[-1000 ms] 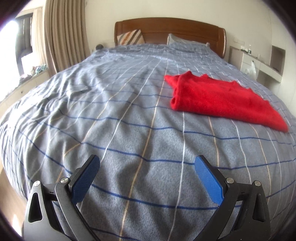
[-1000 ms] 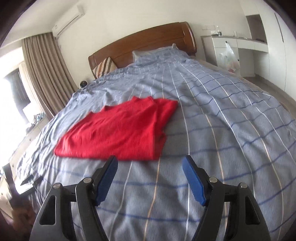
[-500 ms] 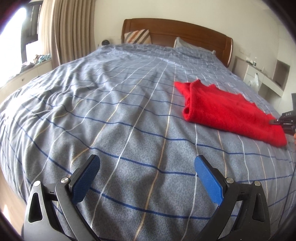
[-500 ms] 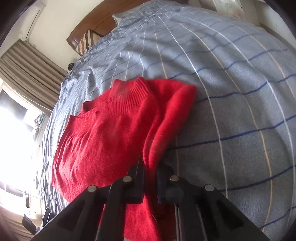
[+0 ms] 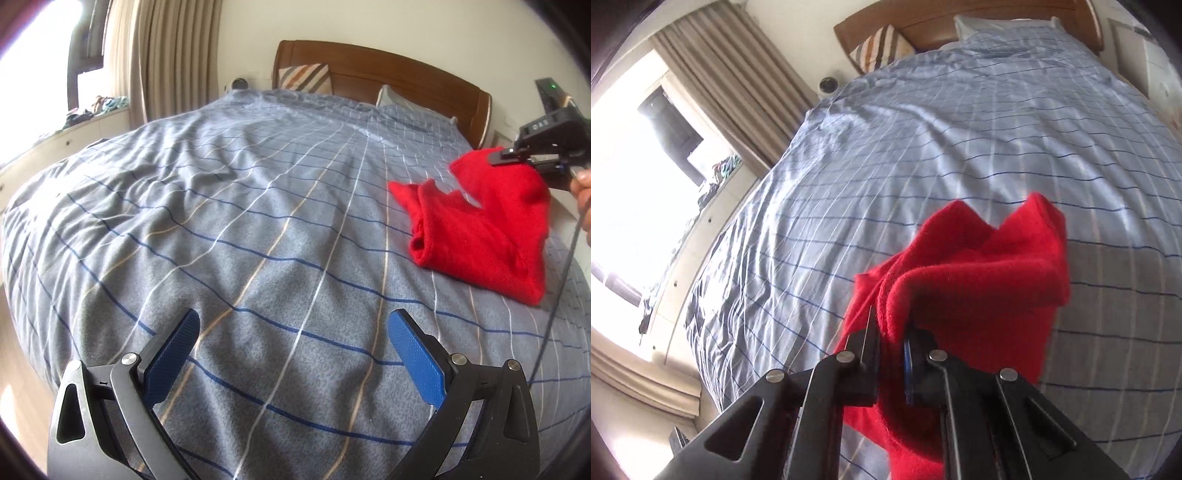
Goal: Fold small clothes
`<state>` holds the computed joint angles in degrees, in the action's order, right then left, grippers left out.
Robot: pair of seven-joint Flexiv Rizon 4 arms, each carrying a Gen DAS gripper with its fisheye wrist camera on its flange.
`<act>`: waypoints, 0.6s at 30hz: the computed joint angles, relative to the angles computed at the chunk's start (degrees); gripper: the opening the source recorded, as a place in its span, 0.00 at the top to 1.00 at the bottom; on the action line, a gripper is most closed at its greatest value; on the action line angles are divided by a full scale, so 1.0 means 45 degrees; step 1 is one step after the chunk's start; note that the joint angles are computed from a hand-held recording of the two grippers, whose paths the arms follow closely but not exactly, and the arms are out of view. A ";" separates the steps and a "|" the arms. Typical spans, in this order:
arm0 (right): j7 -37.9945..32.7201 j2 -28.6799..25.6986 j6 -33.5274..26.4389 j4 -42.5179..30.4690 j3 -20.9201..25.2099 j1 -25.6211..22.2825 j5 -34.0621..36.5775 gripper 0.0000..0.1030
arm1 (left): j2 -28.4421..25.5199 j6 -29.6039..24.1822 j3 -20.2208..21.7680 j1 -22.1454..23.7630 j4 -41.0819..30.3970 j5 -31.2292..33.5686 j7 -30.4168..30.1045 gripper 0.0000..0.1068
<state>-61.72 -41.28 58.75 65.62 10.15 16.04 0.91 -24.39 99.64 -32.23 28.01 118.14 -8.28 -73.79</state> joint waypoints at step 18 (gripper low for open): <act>-0.2329 0.0082 0.1458 0.0617 0.0278 0.0495 0.1474 0.55 | -0.0169 -0.0845 -0.0693 0.0675 -0.0150 -0.1732 0.0281 0.04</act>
